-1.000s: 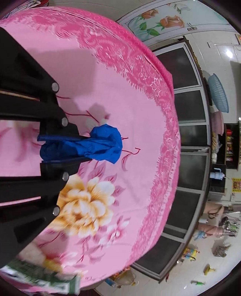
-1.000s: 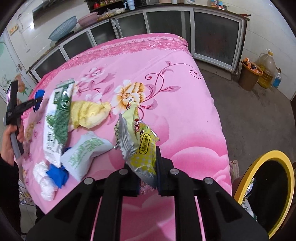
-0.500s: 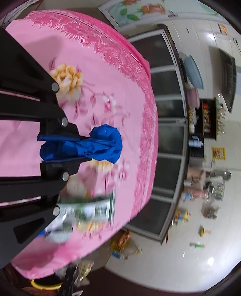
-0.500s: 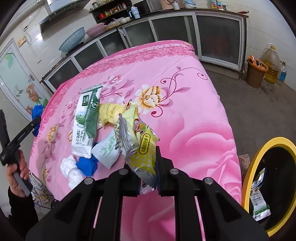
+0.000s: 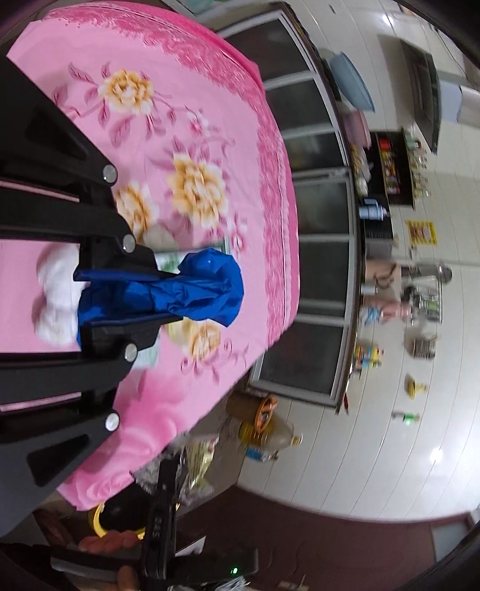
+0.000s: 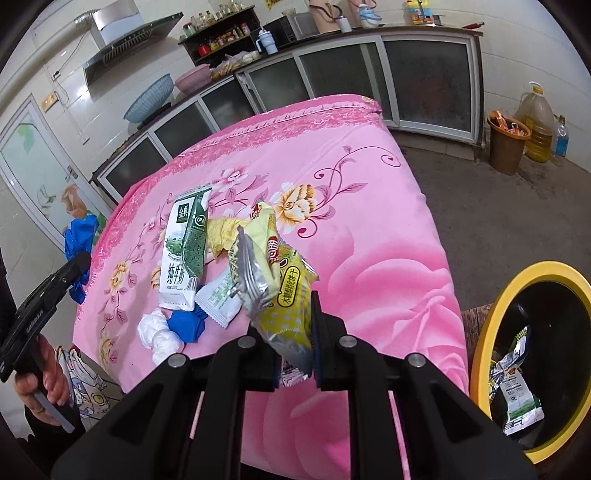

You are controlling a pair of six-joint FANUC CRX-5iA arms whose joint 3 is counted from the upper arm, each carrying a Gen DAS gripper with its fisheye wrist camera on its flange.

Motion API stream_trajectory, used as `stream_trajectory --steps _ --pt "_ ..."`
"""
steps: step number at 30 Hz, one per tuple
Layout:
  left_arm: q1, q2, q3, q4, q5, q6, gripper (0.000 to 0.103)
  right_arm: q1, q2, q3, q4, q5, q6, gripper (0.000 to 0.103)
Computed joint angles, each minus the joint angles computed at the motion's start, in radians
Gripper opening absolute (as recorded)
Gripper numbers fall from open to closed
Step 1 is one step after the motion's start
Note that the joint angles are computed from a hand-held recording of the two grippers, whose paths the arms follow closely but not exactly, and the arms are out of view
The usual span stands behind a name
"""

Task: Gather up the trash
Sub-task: 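Carry the blue glove and yellow snack packet over the yellow bin with both tools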

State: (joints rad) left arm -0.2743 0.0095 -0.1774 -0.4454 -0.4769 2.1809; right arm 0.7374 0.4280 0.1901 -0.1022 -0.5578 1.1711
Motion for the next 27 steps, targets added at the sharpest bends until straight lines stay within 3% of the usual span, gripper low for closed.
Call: stream_trajectory --steps 15,27 --pt "-0.110 0.130 0.117 0.156 0.055 -0.239 0.014 -0.084 -0.095 -0.178 0.023 0.106 -0.094 0.013" --pt "-0.163 0.263 0.213 0.355 0.110 -0.493 0.014 -0.145 -0.175 -0.378 0.265 0.223 -0.390 0.013"
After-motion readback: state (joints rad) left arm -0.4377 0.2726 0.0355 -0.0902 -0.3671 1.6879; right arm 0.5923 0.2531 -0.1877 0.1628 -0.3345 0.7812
